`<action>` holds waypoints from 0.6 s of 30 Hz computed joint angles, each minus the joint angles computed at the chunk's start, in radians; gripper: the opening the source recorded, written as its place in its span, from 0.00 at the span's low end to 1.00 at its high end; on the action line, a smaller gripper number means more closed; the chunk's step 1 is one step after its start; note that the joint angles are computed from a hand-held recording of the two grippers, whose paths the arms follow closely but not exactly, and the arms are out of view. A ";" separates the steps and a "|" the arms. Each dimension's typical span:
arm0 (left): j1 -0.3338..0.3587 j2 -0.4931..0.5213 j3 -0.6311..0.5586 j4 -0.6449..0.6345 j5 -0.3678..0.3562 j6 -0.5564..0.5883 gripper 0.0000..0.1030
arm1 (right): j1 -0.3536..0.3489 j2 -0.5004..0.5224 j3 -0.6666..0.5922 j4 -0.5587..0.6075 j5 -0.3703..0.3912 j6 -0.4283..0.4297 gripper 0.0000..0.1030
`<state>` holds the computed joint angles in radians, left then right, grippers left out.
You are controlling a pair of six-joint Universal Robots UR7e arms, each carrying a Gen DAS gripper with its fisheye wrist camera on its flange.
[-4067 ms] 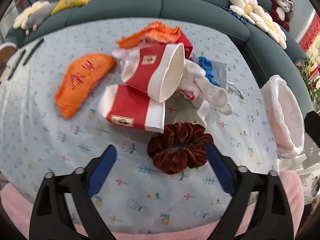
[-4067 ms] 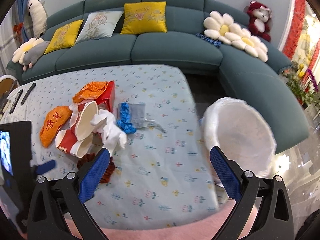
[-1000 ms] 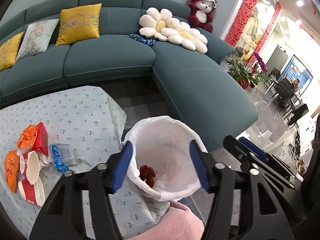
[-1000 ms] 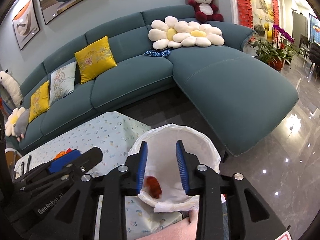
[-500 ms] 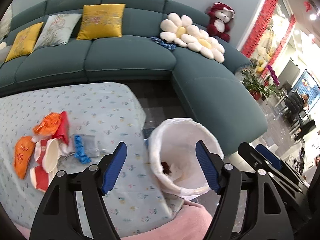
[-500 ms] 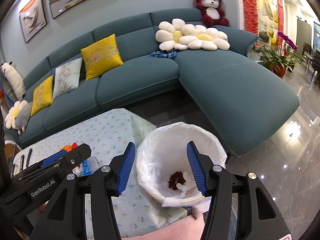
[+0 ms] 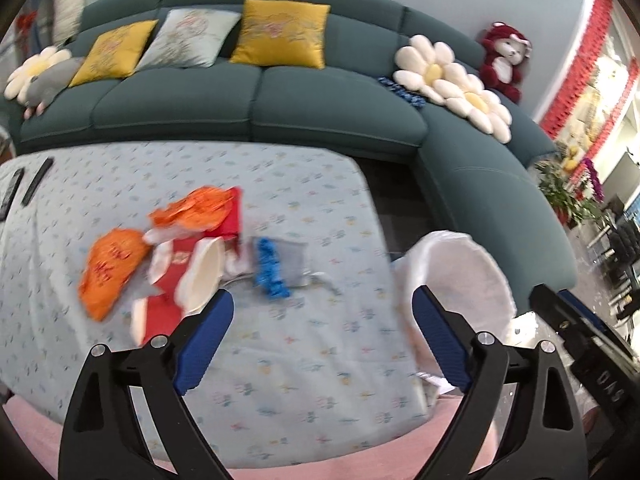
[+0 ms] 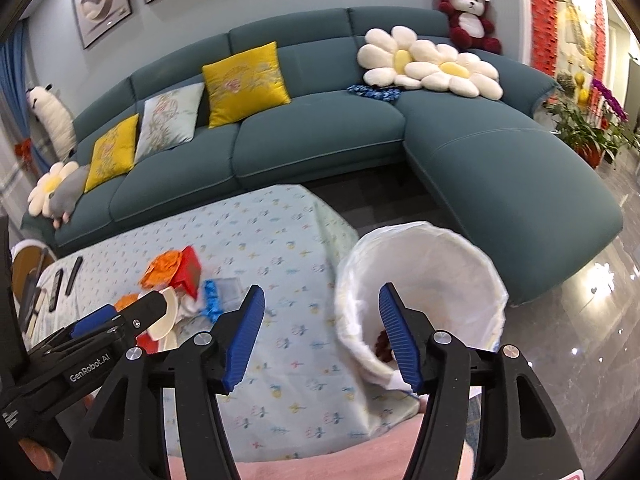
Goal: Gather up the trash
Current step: 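Move both open tools back over the paper cups on the table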
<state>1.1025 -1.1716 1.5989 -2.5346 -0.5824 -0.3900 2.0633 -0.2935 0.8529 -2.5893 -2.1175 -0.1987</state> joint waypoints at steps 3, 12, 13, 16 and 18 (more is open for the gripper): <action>0.015 -0.036 0.041 0.023 0.025 -0.030 0.85 | 0.007 0.012 0.000 0.016 0.008 0.005 0.57; 0.086 -0.119 0.135 0.114 0.057 -0.099 0.85 | 0.025 0.053 0.002 0.065 0.030 0.013 0.57; 0.094 -0.124 0.146 0.116 0.061 -0.095 0.85 | 0.027 0.059 0.000 0.075 0.035 0.019 0.57; 0.118 -0.135 0.167 0.131 0.068 -0.096 0.85 | 0.031 0.075 -0.009 0.099 0.043 0.027 0.57; 0.136 -0.140 0.173 0.139 0.060 -0.099 0.85 | 0.033 0.089 -0.021 0.116 0.045 0.031 0.57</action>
<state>1.2387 -1.3115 1.7720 -2.3956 -0.5226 -0.4893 2.0959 -0.2047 0.8321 -2.4729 -2.0721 -0.1678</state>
